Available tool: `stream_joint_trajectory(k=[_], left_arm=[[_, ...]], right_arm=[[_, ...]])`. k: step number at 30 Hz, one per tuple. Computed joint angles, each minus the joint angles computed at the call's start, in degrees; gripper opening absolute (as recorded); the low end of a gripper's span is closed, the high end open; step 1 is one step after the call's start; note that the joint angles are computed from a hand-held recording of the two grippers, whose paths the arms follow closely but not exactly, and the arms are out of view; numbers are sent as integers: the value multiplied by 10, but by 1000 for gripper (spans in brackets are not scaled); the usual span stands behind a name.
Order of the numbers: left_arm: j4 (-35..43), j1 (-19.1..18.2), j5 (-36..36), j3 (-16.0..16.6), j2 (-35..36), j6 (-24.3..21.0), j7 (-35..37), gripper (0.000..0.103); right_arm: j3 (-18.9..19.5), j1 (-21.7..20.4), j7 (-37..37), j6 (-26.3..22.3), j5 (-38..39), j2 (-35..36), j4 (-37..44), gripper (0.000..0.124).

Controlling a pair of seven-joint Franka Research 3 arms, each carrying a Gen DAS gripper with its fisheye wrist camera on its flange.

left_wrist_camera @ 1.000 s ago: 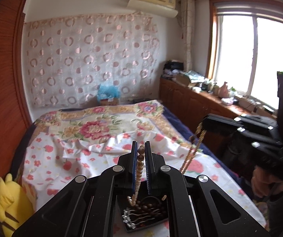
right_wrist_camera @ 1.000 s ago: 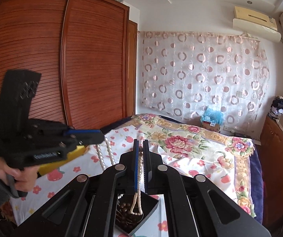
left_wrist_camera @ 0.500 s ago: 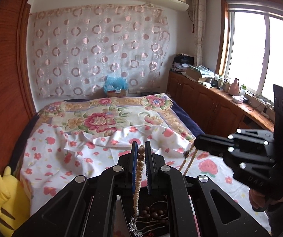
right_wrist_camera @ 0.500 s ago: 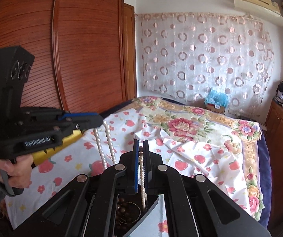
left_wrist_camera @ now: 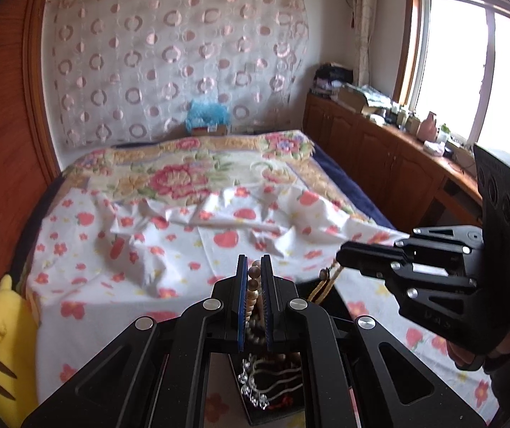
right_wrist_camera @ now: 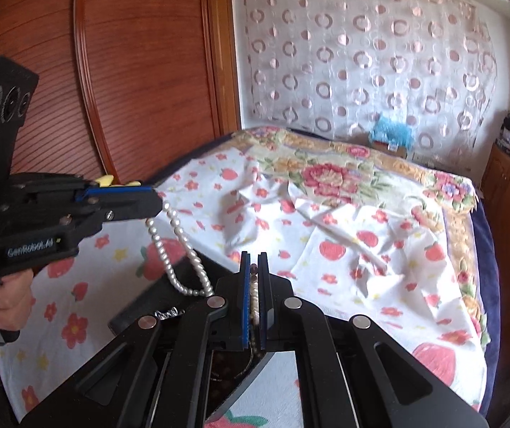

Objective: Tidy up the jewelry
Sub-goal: 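Lower the pearl necklace into the black box and open both tools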

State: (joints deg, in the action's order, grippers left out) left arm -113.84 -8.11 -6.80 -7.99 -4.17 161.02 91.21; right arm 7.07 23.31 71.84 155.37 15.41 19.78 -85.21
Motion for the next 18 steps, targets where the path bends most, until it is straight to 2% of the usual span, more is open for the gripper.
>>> stream_joint_trajectory(k=[5, 10, 18], left_arm=[[-24, 3, 20, -2, -7, 0, -19, 7], [-66, -4, 25, 3, -37, 14, -26, 16], [-171, -33, 25, 21, -117, 22, -34, 18]], right_arm=[[-2, 0, 12, -6, 0, 6, -7, 6], [2, -4, 15, -1, 12, -7, -28, 9], [5, -2, 16, 44, 26, -74, -116, 13]])
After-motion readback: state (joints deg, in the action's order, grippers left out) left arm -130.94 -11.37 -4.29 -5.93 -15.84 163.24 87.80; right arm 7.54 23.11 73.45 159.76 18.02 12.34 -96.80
